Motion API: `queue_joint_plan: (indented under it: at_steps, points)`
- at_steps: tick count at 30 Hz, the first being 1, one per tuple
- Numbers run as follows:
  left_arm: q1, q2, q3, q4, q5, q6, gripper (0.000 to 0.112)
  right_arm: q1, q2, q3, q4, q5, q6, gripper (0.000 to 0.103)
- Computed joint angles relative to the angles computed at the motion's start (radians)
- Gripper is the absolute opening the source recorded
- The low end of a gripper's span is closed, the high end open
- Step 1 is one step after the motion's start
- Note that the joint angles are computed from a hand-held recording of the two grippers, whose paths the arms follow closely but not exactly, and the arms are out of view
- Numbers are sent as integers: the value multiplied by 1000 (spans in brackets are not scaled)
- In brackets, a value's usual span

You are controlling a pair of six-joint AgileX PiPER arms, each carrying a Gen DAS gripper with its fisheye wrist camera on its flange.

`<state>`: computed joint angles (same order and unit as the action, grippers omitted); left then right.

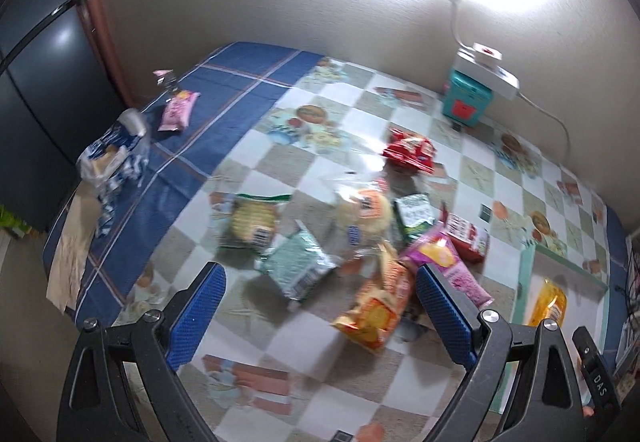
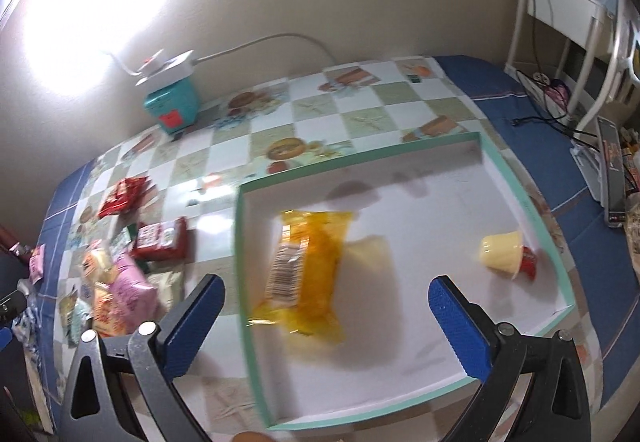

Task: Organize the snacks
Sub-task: 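Open the right tool to drop the pudding cup while the left tool releases the bread bag, then grasp the pink Daliyuan roll pack with the right tool while the left tool grasps the green biscuit pack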

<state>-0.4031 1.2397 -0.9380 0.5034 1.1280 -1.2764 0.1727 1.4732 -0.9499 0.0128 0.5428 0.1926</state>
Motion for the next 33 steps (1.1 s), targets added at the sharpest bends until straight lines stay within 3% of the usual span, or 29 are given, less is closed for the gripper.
queue_joint_plan:
  at_steps: [9,15,21,25,33]
  points:
    - [198,-188,128,-49,7,53,96,198,-40,-14,-65,18,137,103]
    - [458,-283,216,-145,-49,223,96,333,-33,-28,-117,25,238,103]
    - [702,-293,266,-279,-121,416,96,424,32,-48,-169,18,311,103]
    - [741,-272,275,-309,-148,461,96,461,84,-68,-203,9,341,103]
    - [657,-118,262,-365,-232,504,96,475,183,-122,-251,30,327,103]
